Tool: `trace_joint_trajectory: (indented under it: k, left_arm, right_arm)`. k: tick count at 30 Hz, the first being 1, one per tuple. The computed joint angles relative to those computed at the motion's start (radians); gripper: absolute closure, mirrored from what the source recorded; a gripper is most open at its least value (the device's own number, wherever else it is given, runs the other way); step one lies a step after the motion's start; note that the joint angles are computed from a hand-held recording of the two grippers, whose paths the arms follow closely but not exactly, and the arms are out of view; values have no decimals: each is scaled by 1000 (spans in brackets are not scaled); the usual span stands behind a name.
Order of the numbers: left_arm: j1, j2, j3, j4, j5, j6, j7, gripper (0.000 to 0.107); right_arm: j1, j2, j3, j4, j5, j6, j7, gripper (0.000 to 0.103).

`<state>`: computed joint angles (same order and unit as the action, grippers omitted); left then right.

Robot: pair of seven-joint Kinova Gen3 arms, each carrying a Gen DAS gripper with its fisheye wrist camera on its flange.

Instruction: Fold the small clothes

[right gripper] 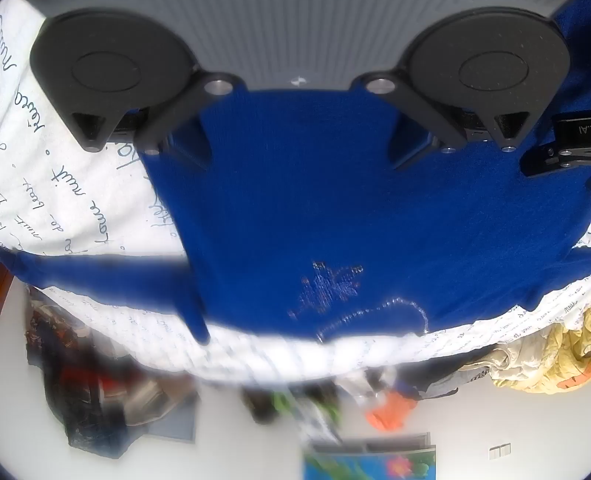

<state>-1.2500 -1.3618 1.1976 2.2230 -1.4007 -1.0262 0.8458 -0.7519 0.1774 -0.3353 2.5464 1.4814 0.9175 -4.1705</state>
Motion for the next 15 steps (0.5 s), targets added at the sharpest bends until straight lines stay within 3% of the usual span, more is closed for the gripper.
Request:
trace_joint_trajectory:
  k: [5,9,15]
  left_arm:
    - [-34,30,16,11,35,-18,-42,4]
    - [-8,-4,7,-14,-8,11,0,4]
    - [-5,-14,-4,4,8,1,-13,4]
  right_arm:
    - [-2,2,0,-1,-3,3,4,0]
    - [-1,1,0,-1,-4,2,5,0]
    - [-5,9,1,-14,-12,7,14,0]
